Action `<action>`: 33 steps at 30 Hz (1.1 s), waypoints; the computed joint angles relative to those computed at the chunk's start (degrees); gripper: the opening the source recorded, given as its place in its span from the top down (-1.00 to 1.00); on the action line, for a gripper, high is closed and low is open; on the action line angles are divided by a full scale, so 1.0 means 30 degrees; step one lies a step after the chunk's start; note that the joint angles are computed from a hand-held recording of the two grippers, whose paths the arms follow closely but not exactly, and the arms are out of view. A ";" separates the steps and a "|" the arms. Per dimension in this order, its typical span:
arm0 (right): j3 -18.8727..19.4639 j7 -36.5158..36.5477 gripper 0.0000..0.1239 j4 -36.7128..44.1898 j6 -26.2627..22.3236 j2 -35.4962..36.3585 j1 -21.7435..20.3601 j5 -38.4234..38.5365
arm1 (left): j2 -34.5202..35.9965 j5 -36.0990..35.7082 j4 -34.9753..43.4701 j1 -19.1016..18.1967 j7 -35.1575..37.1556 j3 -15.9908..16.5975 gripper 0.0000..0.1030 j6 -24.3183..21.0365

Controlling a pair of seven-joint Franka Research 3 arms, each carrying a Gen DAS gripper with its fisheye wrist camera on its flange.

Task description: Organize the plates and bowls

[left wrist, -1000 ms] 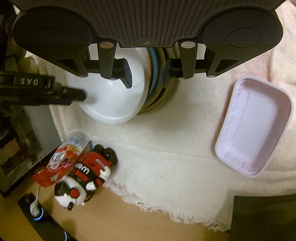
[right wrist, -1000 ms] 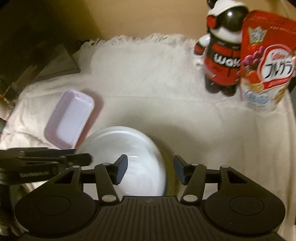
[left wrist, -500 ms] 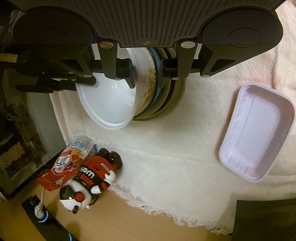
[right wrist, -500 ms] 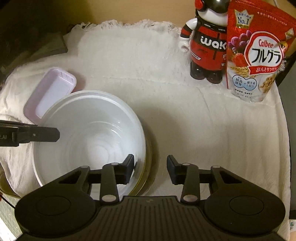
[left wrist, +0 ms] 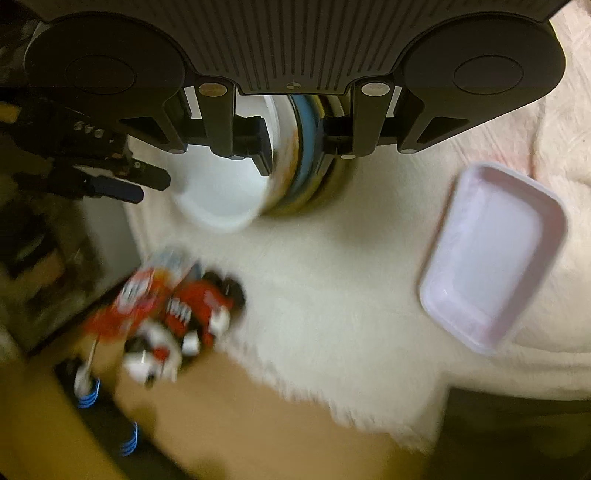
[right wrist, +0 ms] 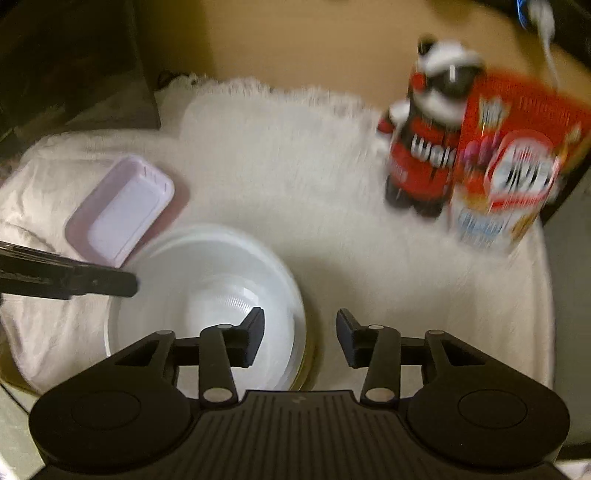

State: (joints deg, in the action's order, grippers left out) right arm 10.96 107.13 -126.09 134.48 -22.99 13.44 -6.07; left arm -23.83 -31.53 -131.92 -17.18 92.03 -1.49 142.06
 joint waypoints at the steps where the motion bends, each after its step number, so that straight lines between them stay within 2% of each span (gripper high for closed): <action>1: 0.0573 0.0487 0.27 0.0235 0.0267 0.0051 -0.0346 -0.1161 | -0.0291 -0.0326 -0.0121 0.0113 0.0210 0.0329 0.46 0.0427; 4: 0.1661 0.1825 0.13 0.1383 0.0979 0.0727 -0.0768 -0.3623 | -0.0782 0.0302 -0.0374 0.1127 0.0219 0.0778 0.46 0.2092; 6: 0.1860 0.2364 -0.07 0.2496 0.1252 0.1633 -0.0459 -0.4128 | -0.0409 0.2896 -0.0084 0.2644 -0.0731 0.0314 0.45 0.2674; 8: 0.1891 0.2243 -0.11 0.3905 0.1142 0.2990 0.0183 -0.4395 | 0.0452 0.5390 0.0464 0.3724 -0.1343 0.0015 0.45 0.2727; 11: 0.1831 0.1730 -0.11 0.6954 -0.0572 0.5799 0.1308 -0.4159 | 0.2343 0.7876 0.1647 0.4616 -0.1799 -0.0130 0.45 0.2033; 15: 0.1309 0.1973 -0.11 1.0314 -0.2311 0.8878 0.2593 -0.3267 | 0.4365 0.8908 0.2572 0.4914 -0.1468 -0.0307 0.40 0.1650; 18: 0.0759 0.2500 -0.10 1.2031 -0.3006 1.0526 0.3455 -0.2769 | 0.5467 0.8173 0.3234 0.4954 -0.0180 -0.0274 0.38 0.0880; 21: 0.0191 0.3818 -0.08 1.4709 -0.4755 1.2759 0.4008 -0.0550 | 0.5991 0.7327 0.3438 0.5246 0.0543 -0.0353 0.40 0.0745; 24: -0.0326 0.4775 0.10 1.7802 -0.6752 1.5213 0.4377 0.1623 | 0.6118 0.5323 0.3541 0.5552 0.1637 -0.0163 0.57 0.0741; 29: -0.1675 0.6085 0.17 2.2689 -0.9792 1.9000 0.5586 0.2312 | 0.6024 0.1727 0.3416 0.6115 0.3329 0.0280 0.63 0.0157; 31: -0.1798 0.6123 0.26 2.3583 -1.0179 1.9819 0.5697 0.3232 | 0.5877 0.0728 0.3181 0.6240 0.4087 0.0342 0.64 0.0122; 33: -0.1674 0.5786 0.50 2.3534 -0.9917 2.0019 0.5659 0.4206 | 0.5712 -0.0134 0.2911 0.6314 0.4574 0.0374 0.65 0.0115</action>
State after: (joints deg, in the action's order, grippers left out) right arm 5.94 124.49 -55.48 104.73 37.06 30.42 6.55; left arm -6.70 -31.93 -123.19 1.77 105.76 -0.36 142.41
